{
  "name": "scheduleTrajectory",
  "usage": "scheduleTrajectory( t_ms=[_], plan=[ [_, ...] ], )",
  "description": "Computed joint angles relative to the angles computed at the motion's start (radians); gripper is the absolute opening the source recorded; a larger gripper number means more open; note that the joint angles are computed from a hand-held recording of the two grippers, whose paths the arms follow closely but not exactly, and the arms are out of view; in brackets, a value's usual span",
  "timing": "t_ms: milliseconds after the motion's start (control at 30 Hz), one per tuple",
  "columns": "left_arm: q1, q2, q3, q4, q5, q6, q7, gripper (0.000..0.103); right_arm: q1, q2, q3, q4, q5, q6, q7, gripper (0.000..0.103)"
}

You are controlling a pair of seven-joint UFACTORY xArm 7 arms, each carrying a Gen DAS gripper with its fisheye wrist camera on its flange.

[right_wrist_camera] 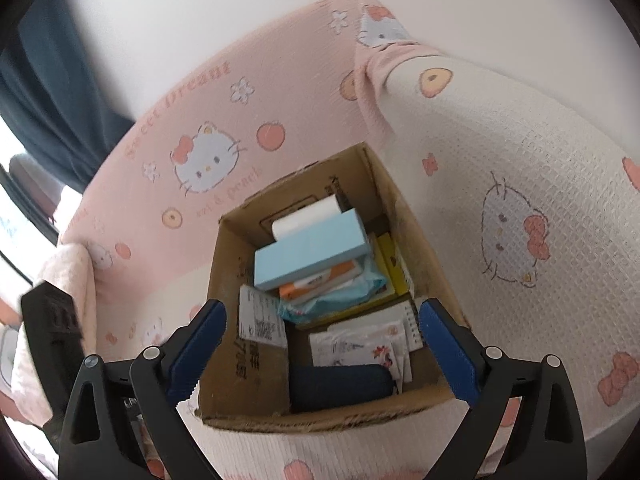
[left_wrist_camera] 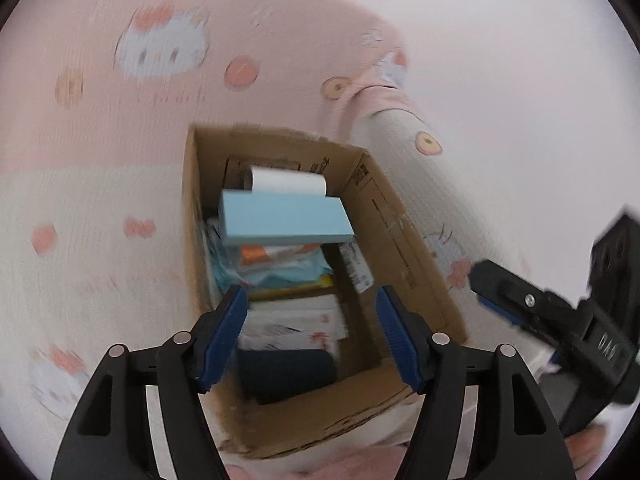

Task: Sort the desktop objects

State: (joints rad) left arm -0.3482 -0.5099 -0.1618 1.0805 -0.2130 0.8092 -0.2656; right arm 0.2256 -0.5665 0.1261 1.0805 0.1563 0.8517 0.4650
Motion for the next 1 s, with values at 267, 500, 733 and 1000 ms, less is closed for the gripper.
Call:
scheduleTrajectory(
  t_ms=[267,500,733,1000],
  plan=[
    [0.027,-0.083,-0.062,-0.011,0.178,0.028,0.061,0.071,-0.011,0.016,0.106,0.109,-0.133,0.126,0.036,0.097],
    [0.035,-0.095,0.001,-0.011,0.109,0.049,0.062,0.071,-0.032,0.084,0.212,0.254,-0.353,0.334,0.013,0.097],
    [0.040,-0.018,0.048,0.066,0.058,0.166,0.154,0.071,0.017,0.177,0.143,0.307,-0.279,0.460,-0.036,0.097],
    [0.063,0.095,0.044,0.208,0.027,0.355,0.170,0.071,0.027,0.225,0.044,0.340,-0.065,0.528,0.012,0.097]
  ],
)
